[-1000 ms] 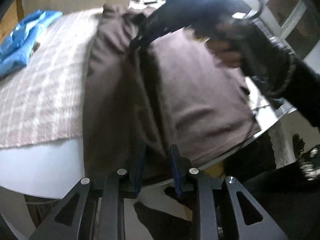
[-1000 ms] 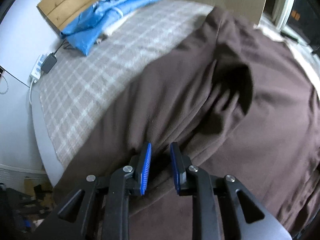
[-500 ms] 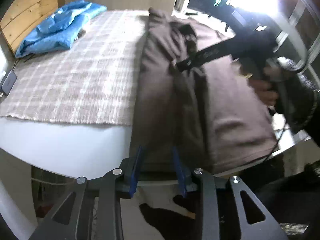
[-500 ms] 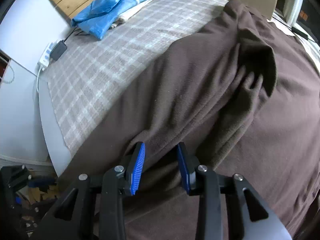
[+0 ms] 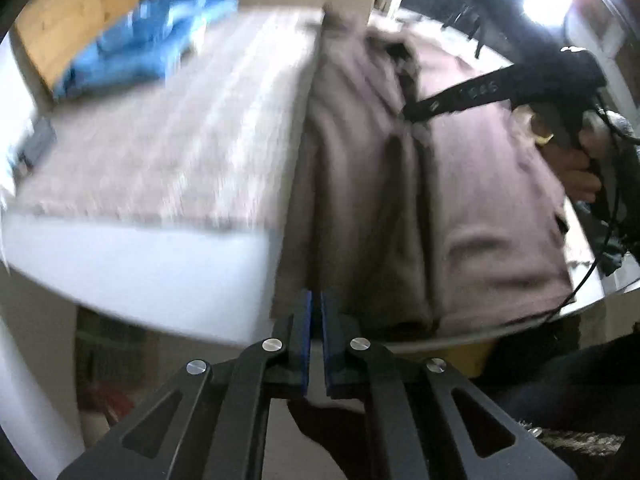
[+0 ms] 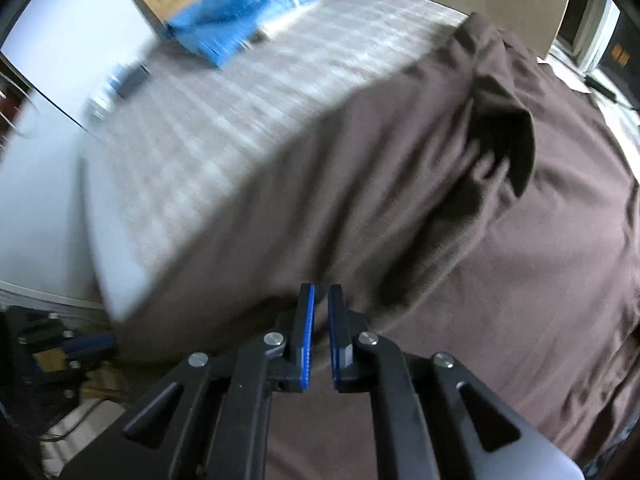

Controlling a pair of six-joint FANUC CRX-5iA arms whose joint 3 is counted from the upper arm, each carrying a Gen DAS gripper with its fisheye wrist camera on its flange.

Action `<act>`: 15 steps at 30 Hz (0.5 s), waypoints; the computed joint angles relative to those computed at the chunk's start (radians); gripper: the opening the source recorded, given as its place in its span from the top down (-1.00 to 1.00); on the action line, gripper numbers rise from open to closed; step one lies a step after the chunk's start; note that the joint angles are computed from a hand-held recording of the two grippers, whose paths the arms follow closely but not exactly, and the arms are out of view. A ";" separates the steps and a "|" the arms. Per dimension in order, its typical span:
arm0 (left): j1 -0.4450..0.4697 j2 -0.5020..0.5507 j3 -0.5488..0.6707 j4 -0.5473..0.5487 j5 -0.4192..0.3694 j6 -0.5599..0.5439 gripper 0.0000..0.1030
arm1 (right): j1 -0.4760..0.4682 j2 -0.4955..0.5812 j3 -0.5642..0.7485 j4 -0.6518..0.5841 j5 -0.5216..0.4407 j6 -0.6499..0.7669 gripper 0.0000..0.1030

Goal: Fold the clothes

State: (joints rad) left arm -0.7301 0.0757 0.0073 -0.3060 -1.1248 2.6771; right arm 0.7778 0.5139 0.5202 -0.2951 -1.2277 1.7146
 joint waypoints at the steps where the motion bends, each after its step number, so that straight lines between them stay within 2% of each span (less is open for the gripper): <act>1: 0.001 -0.003 0.009 -0.017 0.013 -0.003 0.77 | -0.007 -0.011 -0.003 -0.015 0.031 0.002 0.86; 3: 0.008 0.005 0.026 -0.040 0.038 -0.017 0.72 | -0.016 -0.014 -0.001 -0.034 0.092 0.000 0.72; 5: 0.050 0.040 0.012 0.007 0.083 -0.071 0.71 | -0.022 0.025 0.033 -0.051 0.118 -0.010 0.58; 7: 0.083 0.076 -0.018 0.092 0.106 -0.115 0.74 | -0.002 0.100 0.077 0.066 0.073 -0.079 0.58; 9: 0.092 0.059 -0.038 0.127 0.105 -0.151 0.73 | -0.013 0.141 0.125 0.087 0.008 -0.061 0.66; 12: 0.093 0.029 -0.029 0.129 0.080 -0.165 0.80 | -0.062 0.091 0.110 0.032 0.039 -0.054 0.66; 14: 0.099 0.015 -0.007 0.130 0.091 -0.180 0.80 | -0.115 0.037 0.081 -0.044 0.077 -0.075 0.61; 15: 0.098 0.011 0.008 0.122 0.104 -0.188 0.73 | -0.145 -0.001 0.046 -0.081 0.108 -0.088 0.60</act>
